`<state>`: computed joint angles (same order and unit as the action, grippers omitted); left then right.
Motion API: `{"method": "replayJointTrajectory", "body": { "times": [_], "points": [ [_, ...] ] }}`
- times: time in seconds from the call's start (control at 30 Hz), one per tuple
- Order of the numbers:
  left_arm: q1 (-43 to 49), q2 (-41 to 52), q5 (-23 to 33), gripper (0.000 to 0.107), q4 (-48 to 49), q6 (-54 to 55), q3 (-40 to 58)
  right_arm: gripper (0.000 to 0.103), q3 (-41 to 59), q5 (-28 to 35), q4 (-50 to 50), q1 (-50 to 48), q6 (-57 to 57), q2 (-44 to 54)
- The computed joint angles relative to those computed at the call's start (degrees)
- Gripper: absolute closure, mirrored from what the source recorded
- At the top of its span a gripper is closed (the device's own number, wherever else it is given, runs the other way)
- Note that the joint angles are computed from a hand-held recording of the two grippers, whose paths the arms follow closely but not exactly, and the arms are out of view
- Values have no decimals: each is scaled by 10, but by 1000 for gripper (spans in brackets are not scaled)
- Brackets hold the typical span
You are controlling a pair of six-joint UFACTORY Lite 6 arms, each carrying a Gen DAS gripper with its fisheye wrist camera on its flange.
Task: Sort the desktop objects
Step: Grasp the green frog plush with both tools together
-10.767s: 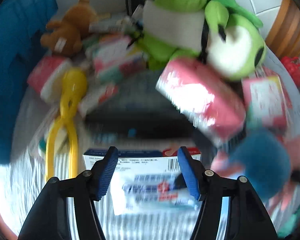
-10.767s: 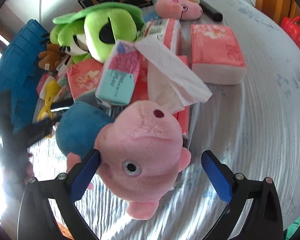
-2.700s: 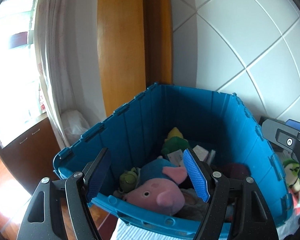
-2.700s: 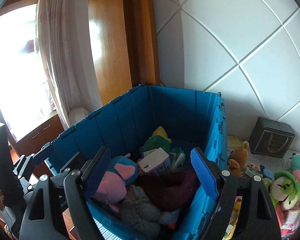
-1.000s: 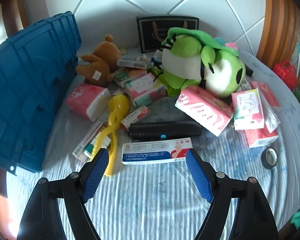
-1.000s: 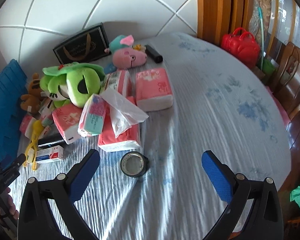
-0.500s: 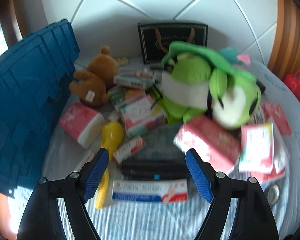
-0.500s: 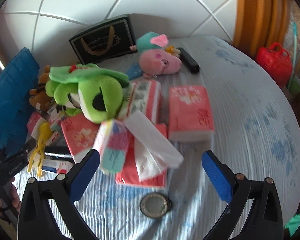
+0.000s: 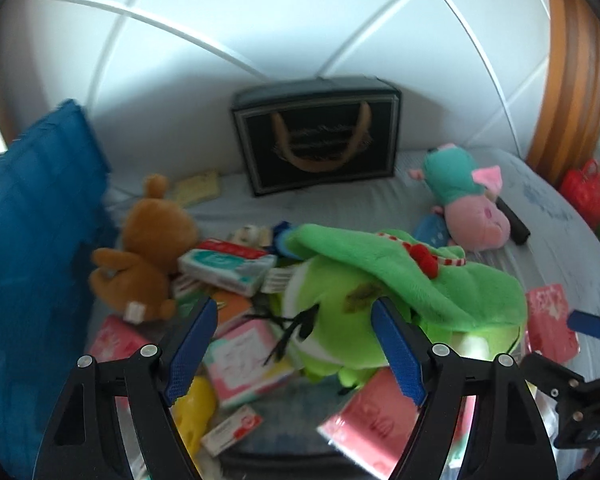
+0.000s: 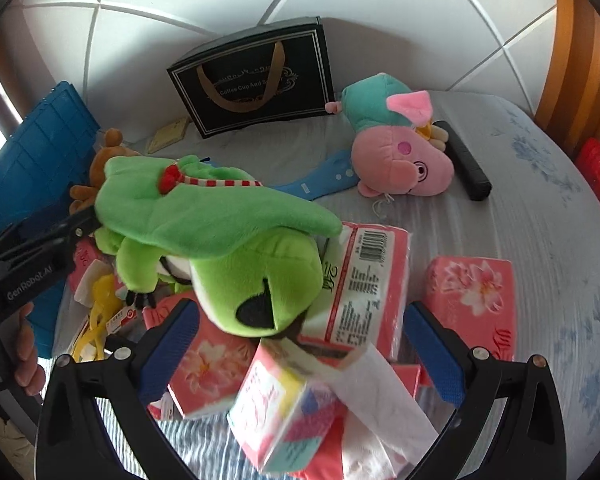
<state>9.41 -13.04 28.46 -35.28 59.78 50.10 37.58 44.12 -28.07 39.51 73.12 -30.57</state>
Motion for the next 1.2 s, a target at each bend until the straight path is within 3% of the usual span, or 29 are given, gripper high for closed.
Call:
{"method": "replayJointTrajectory", "body": {
  "times": [0.17, 0.33, 0.47, 0.6, 0.7, 0.83, 1.0, 1.13, 1.2],
  "points": [
    [-22, 40, 0, 26, -25, 12, 31, 0, 7, -81, 46, -84, -87, 57],
    [-2, 27, 57, 26, -76, 73, 30, 0, 3, -136, 77, -115, -130, 91],
    [-42, 24, 15, 26, -33, 30, 18, 0, -4, -156, 89, -117, -139, 104],
    [-75, 88, -26, 27, 32, -49, 35, 0, -7, -155, 89, -118, -136, 99],
    [-69, 106, -26, 42, -1, -16, 25, 0, -4, -160, 85, -119, -128, 103],
    [-66, 97, -44, 42, -53, 45, 0, 0, -1, -181, 94, -132, -136, 120],
    [-63, 109, -38, 41, -80, 76, 10, 0, 15, -229, 156, -164, -204, 159],
    [-58, 143, -29, 42, -93, 82, 40, 0, 30, -270, 263, -203, -329, 209],
    [-61, 150, -28, 46, -101, 96, 47, 12, 39, -277, 315, -210, -399, 233]
  ]
}}
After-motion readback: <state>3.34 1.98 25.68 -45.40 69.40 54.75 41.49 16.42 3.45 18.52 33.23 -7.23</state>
